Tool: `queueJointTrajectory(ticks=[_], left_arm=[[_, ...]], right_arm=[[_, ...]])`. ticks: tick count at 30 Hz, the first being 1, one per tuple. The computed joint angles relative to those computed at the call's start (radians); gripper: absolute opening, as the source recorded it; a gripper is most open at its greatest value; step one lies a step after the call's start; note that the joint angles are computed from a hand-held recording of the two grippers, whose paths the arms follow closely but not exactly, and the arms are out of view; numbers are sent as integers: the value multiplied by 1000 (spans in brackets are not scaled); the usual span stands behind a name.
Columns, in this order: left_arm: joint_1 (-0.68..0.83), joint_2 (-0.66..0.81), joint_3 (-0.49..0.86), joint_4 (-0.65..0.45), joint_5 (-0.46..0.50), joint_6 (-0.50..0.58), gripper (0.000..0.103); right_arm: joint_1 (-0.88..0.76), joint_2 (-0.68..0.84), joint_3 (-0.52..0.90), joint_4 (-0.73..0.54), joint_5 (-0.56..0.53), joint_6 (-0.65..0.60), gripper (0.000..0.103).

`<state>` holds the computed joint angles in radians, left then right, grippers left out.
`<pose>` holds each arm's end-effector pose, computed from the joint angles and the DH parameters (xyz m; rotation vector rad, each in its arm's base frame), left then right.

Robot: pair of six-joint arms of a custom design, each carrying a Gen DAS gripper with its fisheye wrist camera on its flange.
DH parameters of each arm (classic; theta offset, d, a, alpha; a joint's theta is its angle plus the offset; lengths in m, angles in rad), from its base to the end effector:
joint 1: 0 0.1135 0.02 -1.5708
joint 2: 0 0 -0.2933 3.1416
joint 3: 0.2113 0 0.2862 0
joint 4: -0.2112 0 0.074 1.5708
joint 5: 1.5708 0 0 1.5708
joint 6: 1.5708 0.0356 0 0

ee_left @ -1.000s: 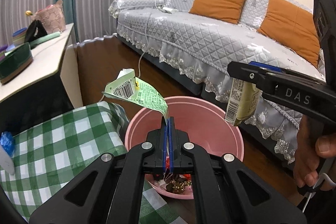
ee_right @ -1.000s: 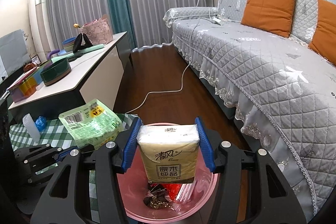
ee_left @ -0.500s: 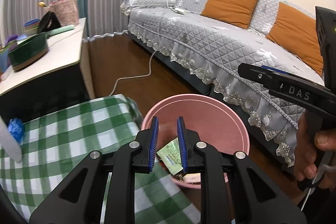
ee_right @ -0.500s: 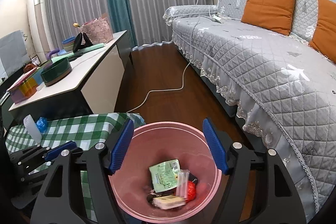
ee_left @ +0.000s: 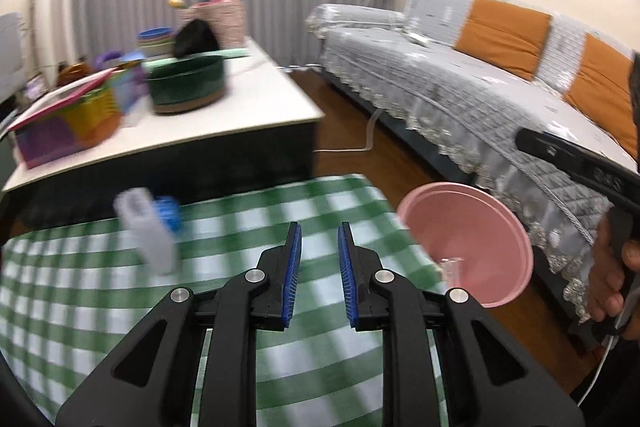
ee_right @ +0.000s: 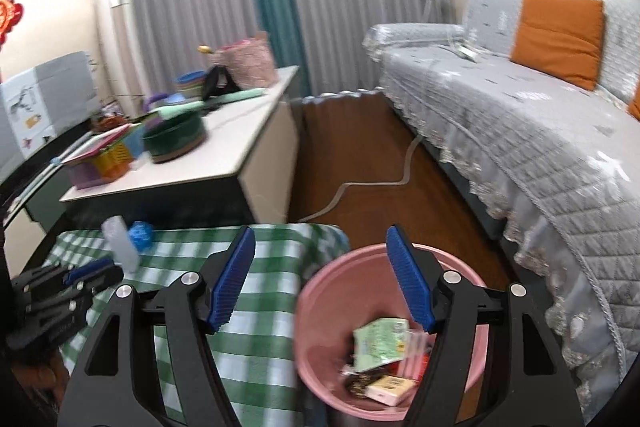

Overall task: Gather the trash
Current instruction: 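Move the left tool to the white foam sleeve while the right tool reaches the blue bag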

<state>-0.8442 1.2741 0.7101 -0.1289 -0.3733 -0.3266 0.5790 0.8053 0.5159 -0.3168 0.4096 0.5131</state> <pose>0.1992 -0.2046 0.2267 0.3759 2.1848 -0.2253 0.1666 0.0920 0.2419 0.1602 2.1210 0.1996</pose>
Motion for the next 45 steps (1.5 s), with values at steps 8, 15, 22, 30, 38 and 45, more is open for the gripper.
queueJointTrajectory(ticks=[8,15,22,30,38,45], left_arm=[[238,-125,-9,-54,45,114,36],[358,9,-63,53,94,52,36],[381,133,-47,149,107,56,37],[427,199,-25,185,131,63,37],[483,207,-17,201,203,91,14],[541,168,-35,191,235,103,9]], right_arm=[[183,111,41,106,86,-14,68],[187,193,60,137,51,-10,68],[174,287,76,189,49,-22,68],[158,424,112,285,-15,-46,67],[182,548,157,348,-45,-48,61],[193,651,199,390,-109,-34,49]])
